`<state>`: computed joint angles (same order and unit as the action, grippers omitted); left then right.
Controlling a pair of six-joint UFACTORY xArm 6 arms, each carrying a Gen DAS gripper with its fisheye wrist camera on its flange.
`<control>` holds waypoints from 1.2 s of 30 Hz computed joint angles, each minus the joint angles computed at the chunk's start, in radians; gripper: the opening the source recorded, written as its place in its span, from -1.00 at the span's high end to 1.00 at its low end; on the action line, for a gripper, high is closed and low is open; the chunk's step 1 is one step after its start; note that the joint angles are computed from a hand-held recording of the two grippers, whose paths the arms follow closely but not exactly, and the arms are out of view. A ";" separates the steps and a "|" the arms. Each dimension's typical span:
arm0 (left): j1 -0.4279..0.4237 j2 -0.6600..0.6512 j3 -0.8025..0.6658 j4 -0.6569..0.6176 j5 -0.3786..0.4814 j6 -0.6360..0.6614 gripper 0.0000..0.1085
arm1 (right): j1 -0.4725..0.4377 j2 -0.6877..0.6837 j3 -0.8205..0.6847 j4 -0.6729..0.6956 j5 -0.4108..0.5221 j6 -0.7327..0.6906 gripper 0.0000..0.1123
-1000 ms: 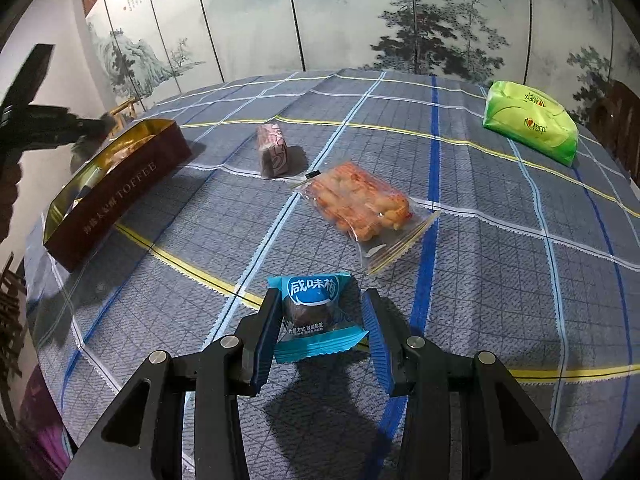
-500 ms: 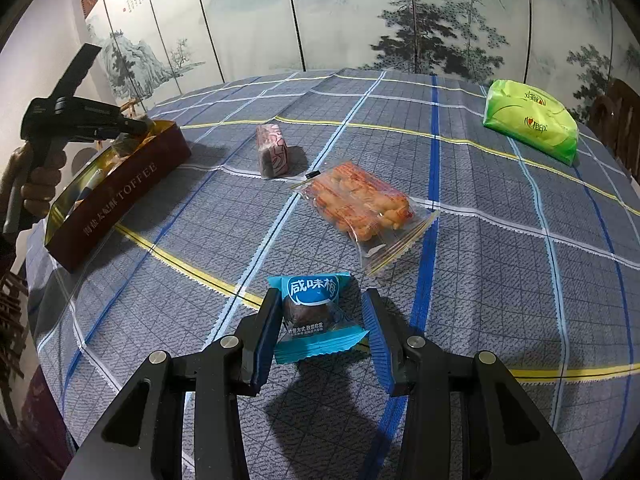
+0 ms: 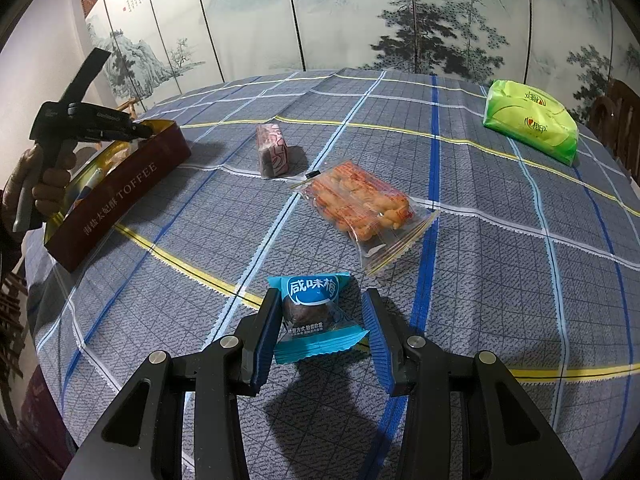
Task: Organize snacks
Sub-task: 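Carry the dark packet into the tin and open the left tool, then withdraw the left tool from the tin while the right tool holds the blue candy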
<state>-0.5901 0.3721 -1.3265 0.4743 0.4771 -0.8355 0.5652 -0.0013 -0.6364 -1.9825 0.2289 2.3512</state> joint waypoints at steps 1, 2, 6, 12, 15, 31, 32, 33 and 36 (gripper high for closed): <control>-0.002 -0.010 0.009 0.019 0.002 -0.018 0.26 | -0.001 0.000 -0.001 -0.006 -0.001 0.007 0.24; -0.005 -0.028 0.027 0.043 0.003 -0.042 0.19 | -0.001 0.000 -0.001 -0.006 -0.001 0.007 0.24; -0.020 -0.108 0.112 0.124 -0.022 -0.130 0.07 | 0.004 -0.003 0.005 0.035 0.010 -0.038 0.24; -0.090 -0.258 0.239 0.385 0.042 -0.356 -0.26 | 0.015 -0.013 0.019 0.107 0.032 -0.120 0.23; -0.137 -0.322 0.292 0.468 0.081 -0.414 -0.34 | 0.019 -0.012 0.019 0.119 0.037 -0.131 0.23; -0.299 -0.504 0.449 0.613 0.188 -0.537 -0.54 | 0.092 -0.055 0.030 0.261 0.064 -0.173 0.24; -0.303 -0.508 0.453 0.617 0.190 -0.543 -0.54 | 0.099 -0.061 0.029 0.270 0.067 -0.179 0.24; -0.305 -0.515 0.459 0.621 0.192 -0.549 -0.55 | 0.107 -0.072 0.032 0.285 0.072 -0.191 0.24; -0.304 -0.536 0.484 0.612 0.186 -0.549 -0.56 | 0.139 -0.086 0.025 0.337 0.091 -0.237 0.24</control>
